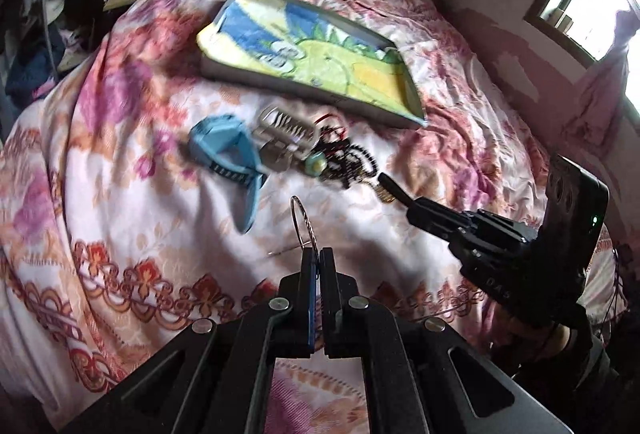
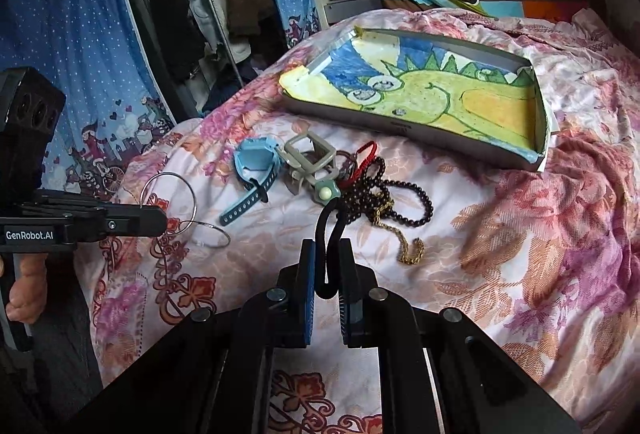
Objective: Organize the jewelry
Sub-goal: 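Carry the hair tie with the right tool while the left tool carries the hoop over the tray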
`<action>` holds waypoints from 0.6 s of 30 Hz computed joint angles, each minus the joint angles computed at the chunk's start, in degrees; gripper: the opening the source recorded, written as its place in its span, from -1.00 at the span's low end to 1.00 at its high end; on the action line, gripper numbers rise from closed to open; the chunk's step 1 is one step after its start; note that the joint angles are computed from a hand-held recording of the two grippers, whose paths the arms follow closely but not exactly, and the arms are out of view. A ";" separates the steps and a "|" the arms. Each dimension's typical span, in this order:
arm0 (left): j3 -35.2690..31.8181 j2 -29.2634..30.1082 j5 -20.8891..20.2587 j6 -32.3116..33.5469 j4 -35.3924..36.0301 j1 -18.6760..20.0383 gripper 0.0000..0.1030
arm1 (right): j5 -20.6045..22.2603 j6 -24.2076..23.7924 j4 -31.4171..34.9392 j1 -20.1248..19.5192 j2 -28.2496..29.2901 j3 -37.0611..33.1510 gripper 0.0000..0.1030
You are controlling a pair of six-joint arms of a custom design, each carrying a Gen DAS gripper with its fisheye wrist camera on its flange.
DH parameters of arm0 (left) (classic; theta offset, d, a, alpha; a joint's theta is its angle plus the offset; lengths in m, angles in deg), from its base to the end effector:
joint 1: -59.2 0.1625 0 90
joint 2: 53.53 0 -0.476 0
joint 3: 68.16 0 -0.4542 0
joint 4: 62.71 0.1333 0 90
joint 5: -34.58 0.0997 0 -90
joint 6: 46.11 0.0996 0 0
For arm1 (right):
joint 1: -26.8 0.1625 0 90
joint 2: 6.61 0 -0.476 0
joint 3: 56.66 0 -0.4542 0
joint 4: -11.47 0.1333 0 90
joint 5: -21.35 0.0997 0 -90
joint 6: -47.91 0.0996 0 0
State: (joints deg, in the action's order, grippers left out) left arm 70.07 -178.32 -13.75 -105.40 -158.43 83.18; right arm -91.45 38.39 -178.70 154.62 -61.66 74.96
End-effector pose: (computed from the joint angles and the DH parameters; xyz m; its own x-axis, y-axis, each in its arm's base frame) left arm -0.1555 -0.2875 0.3607 -0.8918 0.0208 -0.4519 0.2715 0.8237 -0.4978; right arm 0.3853 -0.3419 0.0667 -0.7191 -0.5563 0.4164 -0.6903 0.6407 -0.3361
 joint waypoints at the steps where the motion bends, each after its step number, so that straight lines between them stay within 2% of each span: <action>1: -0.32 0.83 0.02 1.28 -1.19 0.28 -0.96 | 0.06 -0.15 -0.48 -0.06 -0.12 0.05 -0.82; 6: -1.84 4.71 0.86 7.61 -7.93 1.92 -0.96 | 0.10 -1.10 -3.88 -0.75 -0.69 0.04 -0.82; 10: -3.41 9.18 3.01 14.29 -14.95 4.01 -0.96 | -0.01 -4.24 -8.34 -2.24 -0.51 -1.34 -0.82; 13: -4.78 13.54 3.53 20.23 -23.39 7.12 -0.96 | 0.63 -6.64 -11.31 -4.08 0.00 -3.16 -0.82; 18: -6.89 21.98 3.21 32.09 -40.76 12.59 -0.96 | 1.86 -7.18 -11.58 -7.75 1.47 -7.10 -0.82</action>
State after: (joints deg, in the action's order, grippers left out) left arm 63.18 -156.33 -10.54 -73.32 -199.19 95.77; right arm -89.59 31.22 -190.29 146.88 -60.20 67.85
